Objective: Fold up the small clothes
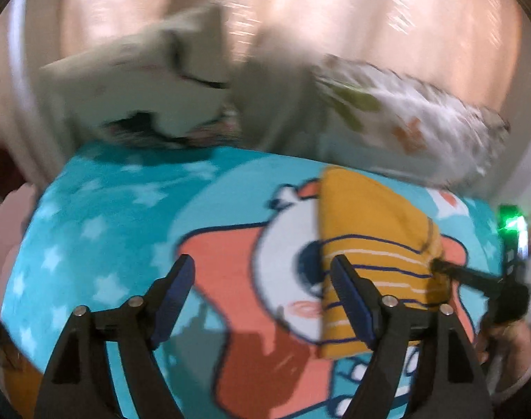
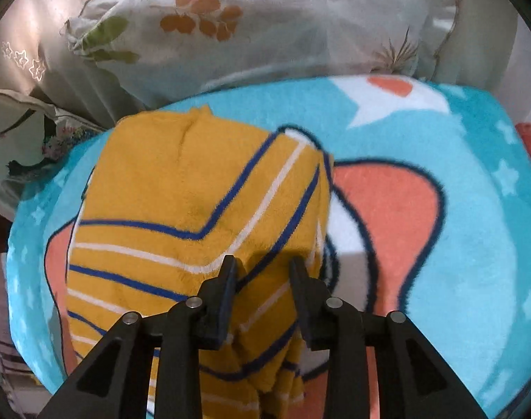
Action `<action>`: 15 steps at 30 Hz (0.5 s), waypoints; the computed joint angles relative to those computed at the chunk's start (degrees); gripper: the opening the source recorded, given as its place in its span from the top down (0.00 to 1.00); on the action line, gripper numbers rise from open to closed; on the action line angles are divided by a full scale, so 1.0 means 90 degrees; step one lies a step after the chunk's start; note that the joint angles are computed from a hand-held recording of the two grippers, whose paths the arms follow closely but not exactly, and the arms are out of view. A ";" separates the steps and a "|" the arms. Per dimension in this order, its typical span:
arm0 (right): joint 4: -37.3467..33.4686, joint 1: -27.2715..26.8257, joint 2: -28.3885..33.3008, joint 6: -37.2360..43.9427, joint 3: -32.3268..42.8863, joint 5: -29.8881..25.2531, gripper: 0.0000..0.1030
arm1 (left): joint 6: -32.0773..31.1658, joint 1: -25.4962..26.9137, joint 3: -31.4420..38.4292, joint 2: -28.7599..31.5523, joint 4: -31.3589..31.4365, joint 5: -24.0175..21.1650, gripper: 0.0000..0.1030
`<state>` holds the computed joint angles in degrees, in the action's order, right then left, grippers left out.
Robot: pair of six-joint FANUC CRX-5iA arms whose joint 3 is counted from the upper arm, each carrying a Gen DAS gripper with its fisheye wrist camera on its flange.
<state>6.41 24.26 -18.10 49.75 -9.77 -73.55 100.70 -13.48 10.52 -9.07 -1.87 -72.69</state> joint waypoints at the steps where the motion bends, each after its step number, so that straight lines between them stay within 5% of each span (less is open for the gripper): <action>1: 0.0233 0.0134 0.0014 -0.0093 0.0052 -0.0019 0.67 | 0.0086 0.0070 -0.0144 -0.0211 -0.0172 0.0038 0.21; 4: 0.0777 0.0521 0.0352 -0.0037 0.0397 -0.0063 0.64 | 0.0309 0.0214 -0.0444 -0.0653 -0.0588 0.0160 0.18; 10: 0.0291 0.0521 0.1570 0.0344 0.1319 -0.0067 0.60 | 0.0450 0.0848 -0.0862 -0.1129 -0.0313 0.0463 0.15; 15: 0.0936 0.0781 0.1966 0.0383 0.1370 -0.0103 0.56 | 0.0229 0.1040 -0.1118 -0.1444 -0.0248 0.0892 0.05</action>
